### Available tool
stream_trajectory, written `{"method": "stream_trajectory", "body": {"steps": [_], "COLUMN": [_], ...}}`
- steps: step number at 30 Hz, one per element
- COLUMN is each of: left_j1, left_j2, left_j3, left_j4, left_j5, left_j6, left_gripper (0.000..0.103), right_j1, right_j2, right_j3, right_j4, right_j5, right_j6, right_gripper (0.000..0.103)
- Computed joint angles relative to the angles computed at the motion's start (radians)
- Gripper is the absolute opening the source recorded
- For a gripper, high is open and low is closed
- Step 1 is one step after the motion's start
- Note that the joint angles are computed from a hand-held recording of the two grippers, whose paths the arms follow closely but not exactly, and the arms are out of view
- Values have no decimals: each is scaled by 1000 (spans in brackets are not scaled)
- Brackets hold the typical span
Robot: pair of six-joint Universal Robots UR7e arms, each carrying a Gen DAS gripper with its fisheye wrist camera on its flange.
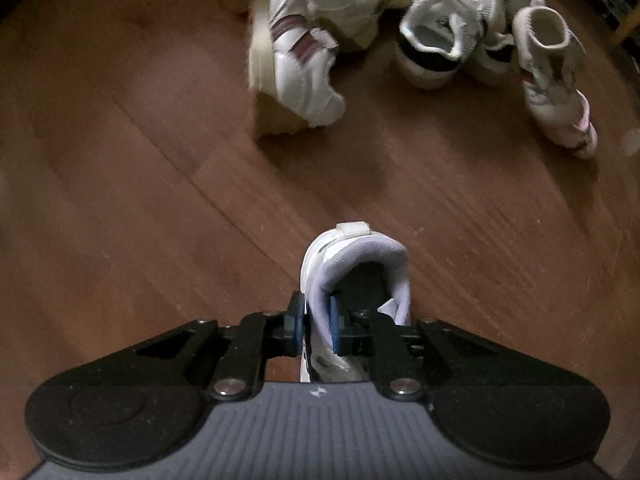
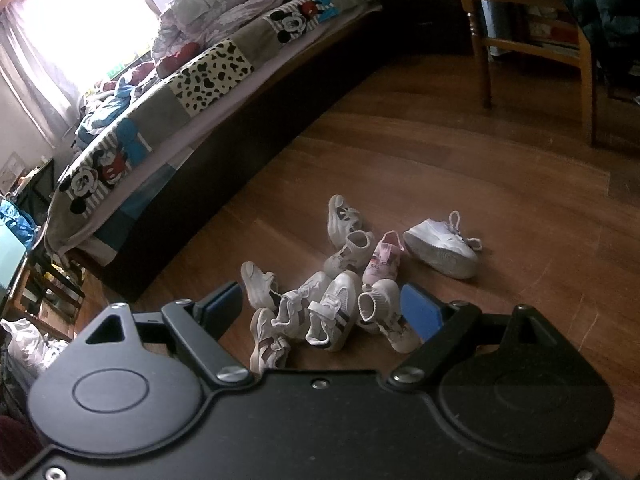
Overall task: Organize scattered shoes
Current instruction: 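Set the sneaker down on the floor and open the left gripper, then move the right gripper over the pile toward the white sneaker with laces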
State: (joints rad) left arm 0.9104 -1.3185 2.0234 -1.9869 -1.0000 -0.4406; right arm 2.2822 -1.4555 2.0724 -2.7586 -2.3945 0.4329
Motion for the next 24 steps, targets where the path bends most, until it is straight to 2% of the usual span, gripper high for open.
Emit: {"method": "stream_trajectory", "body": {"steps": [3,5,6,8,10,14,17,19,23,24], "left_j1": [-2,-11,-20,-38,-47,-99,-144,-160,-205,-213], "left_j2": [-29,-37,-38,-51,-57,-66,-67,-65,-54,-48], "left_j3": [6,-15,-31,-83,-122,-272,-406,-463,-628,-664], "left_j4": [-60,-25,6,69,98,213,327,385,588,633], "left_j5": [-51,-53,-40,-29,-27,33,96,113,161,170], "left_j6": [70,81,85,108,122,205,244,251,304,316], "left_gripper": [31,35,42,43,44,46,52,54,56,57], "right_j1": [-2,0,4,9,24,31,34,34,37,38], "right_j2": [1,9,16,27,57,109,136,154,156,152], "right_j3": [-6,-13,-16,-21,-25,-14,-22,-25,-37,-44], "right_j4": [19,33,34,30,-19,-209,-254,-299,-252,-207], "right_j5": [-12,-25,-37,-53,-94,-112,-120,-104,-104,-109], "right_j6": [3,-1,-11,-26,-80,-193,-233,-260,-264,-251], "right_gripper": [95,96,97,100,103,103,103,103,103,103]}}
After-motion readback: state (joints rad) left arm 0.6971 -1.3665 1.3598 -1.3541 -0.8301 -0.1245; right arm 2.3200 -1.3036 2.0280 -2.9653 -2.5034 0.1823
